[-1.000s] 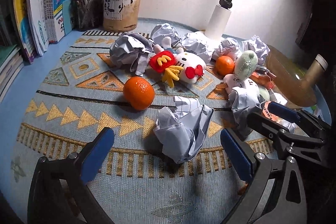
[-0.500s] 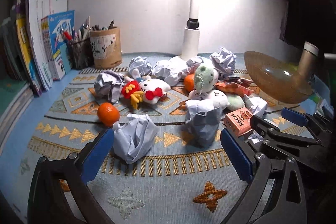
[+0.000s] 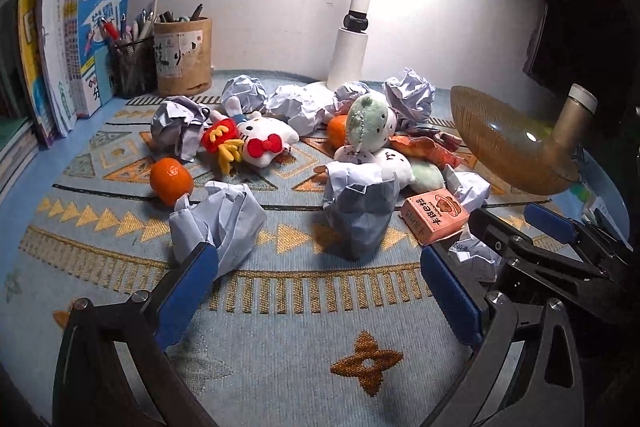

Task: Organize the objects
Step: 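Grasp a crumpled paper ball with the left tool while the right tool grasps grey crumpled paper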

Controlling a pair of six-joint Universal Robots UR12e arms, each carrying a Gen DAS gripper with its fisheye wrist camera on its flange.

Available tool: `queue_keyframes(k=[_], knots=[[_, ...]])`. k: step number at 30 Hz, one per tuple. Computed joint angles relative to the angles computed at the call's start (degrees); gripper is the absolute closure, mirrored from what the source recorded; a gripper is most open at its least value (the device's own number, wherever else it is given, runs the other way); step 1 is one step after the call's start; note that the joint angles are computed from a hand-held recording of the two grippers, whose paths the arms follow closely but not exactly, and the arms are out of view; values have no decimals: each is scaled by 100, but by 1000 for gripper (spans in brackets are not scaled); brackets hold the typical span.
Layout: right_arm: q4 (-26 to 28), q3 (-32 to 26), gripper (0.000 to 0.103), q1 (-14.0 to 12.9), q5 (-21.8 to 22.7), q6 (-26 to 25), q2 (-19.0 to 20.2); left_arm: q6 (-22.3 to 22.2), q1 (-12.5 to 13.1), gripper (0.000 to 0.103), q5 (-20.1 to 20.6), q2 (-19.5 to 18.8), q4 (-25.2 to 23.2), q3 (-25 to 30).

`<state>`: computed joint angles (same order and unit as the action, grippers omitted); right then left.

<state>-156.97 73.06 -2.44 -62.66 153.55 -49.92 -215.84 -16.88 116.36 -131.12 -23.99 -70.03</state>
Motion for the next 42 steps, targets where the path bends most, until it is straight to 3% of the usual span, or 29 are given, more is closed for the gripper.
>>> queue_keyframes(k=[23, 26, 29, 32, 35, 38, 42], knots=[[-54, 22, 25, 24, -138, -25, -2, -18, 35, 2, -152, 27, 117, -69], [-43, 33, 25, -6, 52, -55, -12, -86, 25, 2, -41, 41, 156, -94], [-74, 51, 26, -33, 256, -71, -20, -448, 7, 2, 325, 126, 116, -206], [519, -45, 28, -79, 766, -334, -43, -815, 79, 2, 228, 357, 122, -531], [1470, -242, 28, -57, 1188, -757, -68, -839, 162, 2, 208, 516, -565, -636], [1979, -422, 28, 69, 1174, -1010, -43, -638, 254, 2, 115, 551, -828, -672], [2445, -695, 28, 238, 897, -1067, 98, -690, 406, 2, -423, 526, -993, -598]])
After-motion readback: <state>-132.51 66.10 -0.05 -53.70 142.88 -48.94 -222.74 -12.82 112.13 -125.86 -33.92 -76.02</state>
